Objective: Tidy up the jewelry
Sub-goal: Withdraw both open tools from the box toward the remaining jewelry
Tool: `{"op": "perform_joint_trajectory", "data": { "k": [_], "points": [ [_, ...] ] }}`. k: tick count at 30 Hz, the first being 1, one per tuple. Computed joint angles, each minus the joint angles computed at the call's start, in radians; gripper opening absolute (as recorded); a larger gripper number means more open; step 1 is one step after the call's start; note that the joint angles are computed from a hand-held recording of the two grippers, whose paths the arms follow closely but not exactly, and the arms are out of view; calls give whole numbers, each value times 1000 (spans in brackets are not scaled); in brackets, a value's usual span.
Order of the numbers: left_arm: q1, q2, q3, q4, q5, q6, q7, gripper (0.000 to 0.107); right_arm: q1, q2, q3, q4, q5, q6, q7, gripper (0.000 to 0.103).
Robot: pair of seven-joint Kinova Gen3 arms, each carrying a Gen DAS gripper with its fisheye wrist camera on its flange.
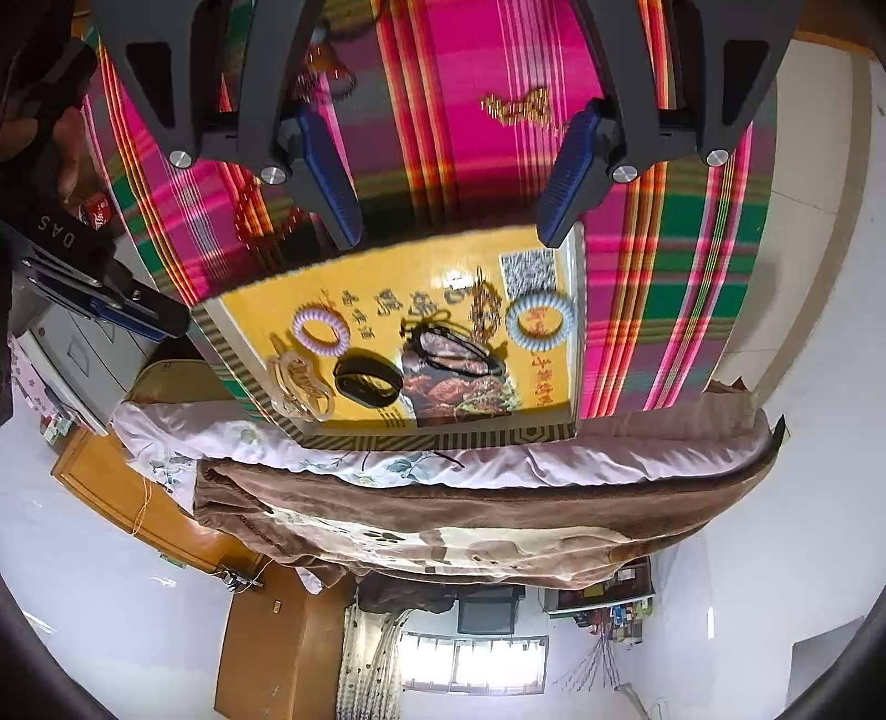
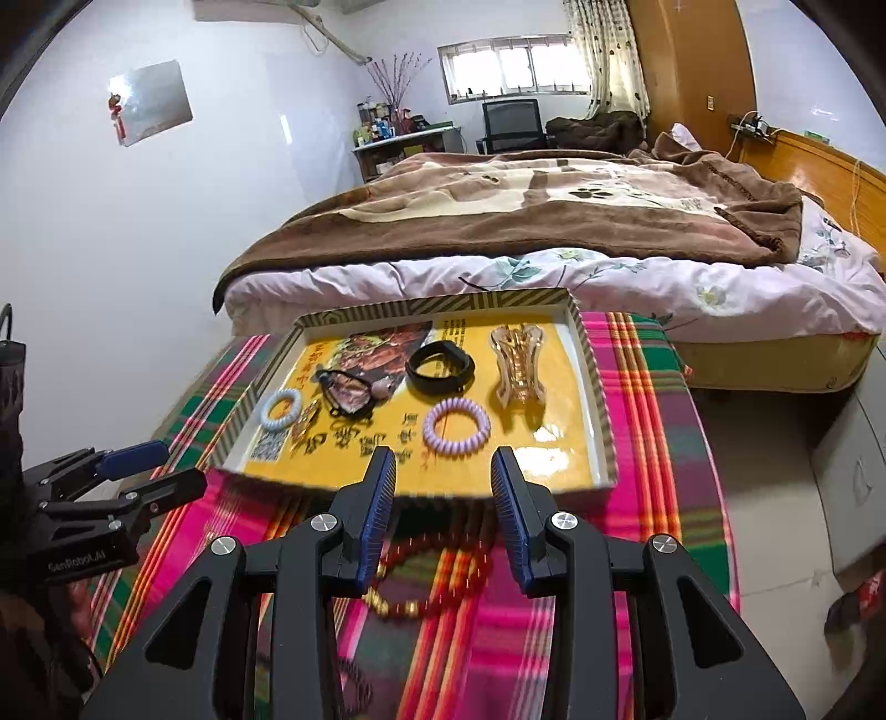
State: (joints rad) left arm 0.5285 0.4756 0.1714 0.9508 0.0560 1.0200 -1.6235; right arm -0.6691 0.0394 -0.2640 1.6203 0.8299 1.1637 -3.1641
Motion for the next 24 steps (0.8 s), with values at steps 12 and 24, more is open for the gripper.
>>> {"op": "perform_joint_trajectory", "data": {
  "k": [12,24],
  "points": [
    [-85,-175,38,307,76,-103,-94,71,-109,-80,-147,63,25,232,-96,37],
    [-136,-232,92,509,229,-149,-321,72,-212,-114,-250,140,-50,400,-242,38]
  ]
}}
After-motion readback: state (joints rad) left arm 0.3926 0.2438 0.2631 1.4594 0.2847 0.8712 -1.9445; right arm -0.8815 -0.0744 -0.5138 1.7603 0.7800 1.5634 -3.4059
